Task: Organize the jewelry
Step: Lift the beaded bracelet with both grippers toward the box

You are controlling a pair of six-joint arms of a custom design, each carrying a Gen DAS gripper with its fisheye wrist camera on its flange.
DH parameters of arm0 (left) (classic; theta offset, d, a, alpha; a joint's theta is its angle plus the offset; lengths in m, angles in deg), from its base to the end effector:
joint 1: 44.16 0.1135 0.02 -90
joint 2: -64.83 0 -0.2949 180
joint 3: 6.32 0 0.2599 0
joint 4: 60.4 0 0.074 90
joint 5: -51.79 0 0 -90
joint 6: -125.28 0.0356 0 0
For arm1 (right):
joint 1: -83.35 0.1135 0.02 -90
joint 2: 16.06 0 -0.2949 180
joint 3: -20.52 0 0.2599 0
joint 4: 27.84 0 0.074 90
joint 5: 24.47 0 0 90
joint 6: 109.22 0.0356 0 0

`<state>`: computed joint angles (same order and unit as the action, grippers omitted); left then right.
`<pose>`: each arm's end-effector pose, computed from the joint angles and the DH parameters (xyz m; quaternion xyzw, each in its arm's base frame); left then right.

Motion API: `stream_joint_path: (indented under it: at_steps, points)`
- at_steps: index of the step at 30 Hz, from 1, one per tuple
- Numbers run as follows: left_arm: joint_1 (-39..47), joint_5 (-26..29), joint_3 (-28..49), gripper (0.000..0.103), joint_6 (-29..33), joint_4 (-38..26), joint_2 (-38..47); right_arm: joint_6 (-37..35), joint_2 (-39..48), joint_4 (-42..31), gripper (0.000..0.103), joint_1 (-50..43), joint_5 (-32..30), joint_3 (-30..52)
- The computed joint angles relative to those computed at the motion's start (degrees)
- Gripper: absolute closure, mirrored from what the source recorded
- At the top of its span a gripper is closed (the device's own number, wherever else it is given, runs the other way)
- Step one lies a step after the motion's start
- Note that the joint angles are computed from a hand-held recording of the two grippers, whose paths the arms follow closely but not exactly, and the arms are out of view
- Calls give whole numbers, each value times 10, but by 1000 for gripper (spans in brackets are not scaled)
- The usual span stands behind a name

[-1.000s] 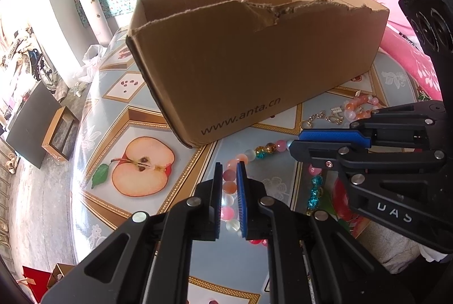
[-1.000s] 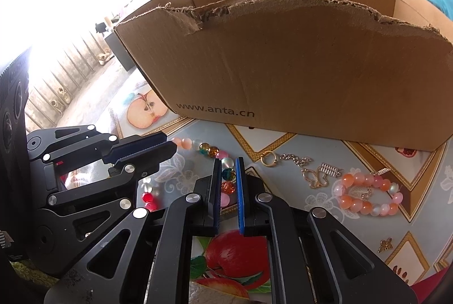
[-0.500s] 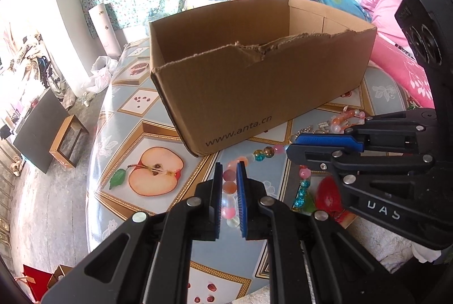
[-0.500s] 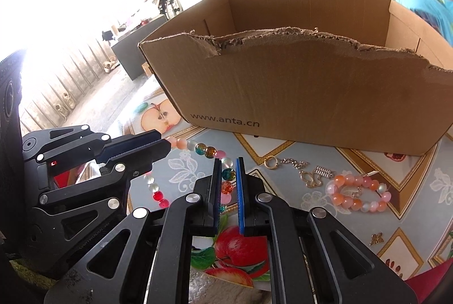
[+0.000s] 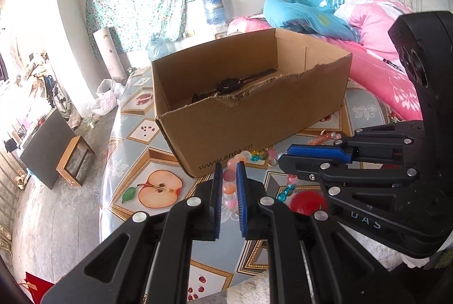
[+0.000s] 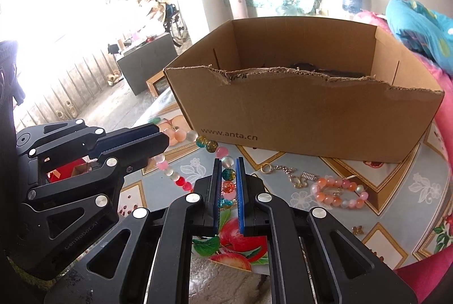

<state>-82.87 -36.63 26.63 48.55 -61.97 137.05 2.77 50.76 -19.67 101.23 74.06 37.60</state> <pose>0.1664 -0.1346 0.1581 0.4036 0.8148 -0.1038 0.4030 0.1478 0.0421 0.1138 0.0631 0.9078 0.0757 0.4076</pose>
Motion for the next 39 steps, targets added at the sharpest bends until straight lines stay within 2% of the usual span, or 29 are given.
stream_joint_path:
  at_steps: [8, 13, 16, 19, 24, 31, 36, 39]
  points:
    - [-33, -8, 10, 94, -3, -27, -53, 0, -153, -93, 95, 4, 32, -19]
    - [-43, 0, 38, 94, -1, -54, -90, -15, -268, -188, 95, -2, 44, -4]
    - [-47, 2, 60, 94, 6, -60, -106, -43, -327, -236, 95, -34, 26, 19]
    - [-50, 6, 86, 94, 14, -59, -118, -80, -350, -254, 95, -72, 3, 49]
    - [-48, 6, 133, 94, 18, -28, -93, -150, -295, -206, 95, -177, -89, 98]
    - [-19, 25, 210, 94, 17, 0, 5, -207, -95, -123, 95, -287, -214, 180]
    - [4, 30, 259, 94, 23, -9, 86, -229, 36, -122, 95, -316, -268, 246]
    - [19, 34, 286, 94, 20, -32, 135, -236, 100, -146, 95, -316, -288, 285]
